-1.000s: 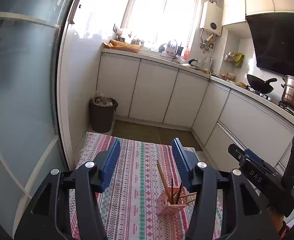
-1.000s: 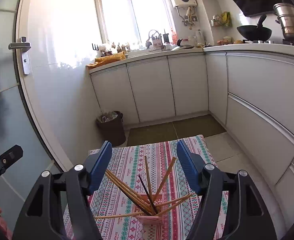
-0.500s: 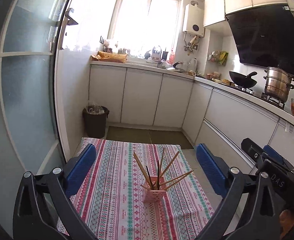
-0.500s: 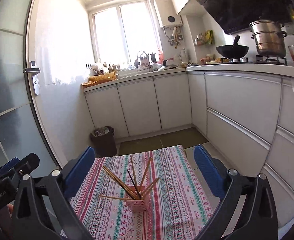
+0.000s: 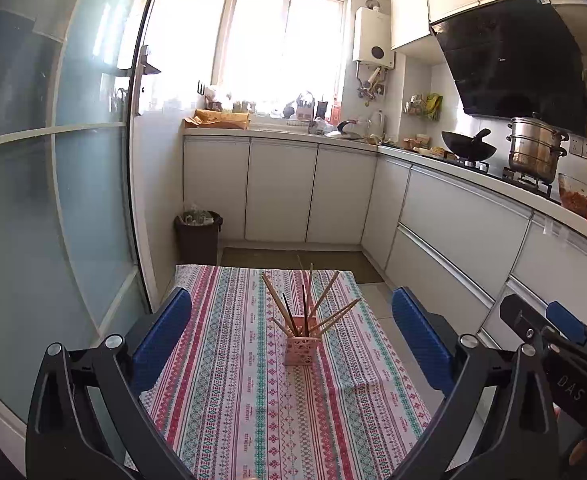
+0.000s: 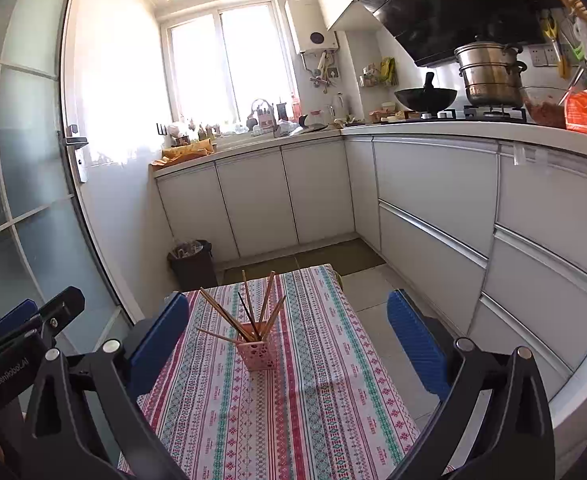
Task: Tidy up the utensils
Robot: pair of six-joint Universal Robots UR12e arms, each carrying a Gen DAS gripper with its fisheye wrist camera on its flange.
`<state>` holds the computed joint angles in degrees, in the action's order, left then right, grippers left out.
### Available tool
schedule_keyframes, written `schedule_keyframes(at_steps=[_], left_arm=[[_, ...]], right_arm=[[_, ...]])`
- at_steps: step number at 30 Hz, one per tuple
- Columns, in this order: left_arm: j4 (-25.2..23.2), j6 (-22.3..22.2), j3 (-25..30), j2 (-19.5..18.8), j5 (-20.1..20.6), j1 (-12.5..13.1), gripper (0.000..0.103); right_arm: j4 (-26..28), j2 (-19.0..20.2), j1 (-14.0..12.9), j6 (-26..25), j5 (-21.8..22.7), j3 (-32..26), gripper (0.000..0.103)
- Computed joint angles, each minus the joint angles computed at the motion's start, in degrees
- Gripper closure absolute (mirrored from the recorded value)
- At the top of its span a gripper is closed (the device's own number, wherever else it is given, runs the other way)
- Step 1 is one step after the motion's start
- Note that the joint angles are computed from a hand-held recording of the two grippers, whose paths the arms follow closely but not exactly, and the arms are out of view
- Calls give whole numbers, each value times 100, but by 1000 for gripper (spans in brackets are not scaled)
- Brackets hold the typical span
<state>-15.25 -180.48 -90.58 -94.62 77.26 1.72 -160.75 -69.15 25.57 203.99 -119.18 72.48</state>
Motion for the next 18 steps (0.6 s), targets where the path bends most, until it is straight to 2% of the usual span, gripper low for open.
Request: schedule_keyframes(at_steps=[8,18], left_arm=[[105,78,-322,376,-99,13,7],[375,59,-538,603,-143,28,7]], right_arm=[[-255,-273,112,-43,-169,324,6],[-404,-444,198,-89,-202,496,6]])
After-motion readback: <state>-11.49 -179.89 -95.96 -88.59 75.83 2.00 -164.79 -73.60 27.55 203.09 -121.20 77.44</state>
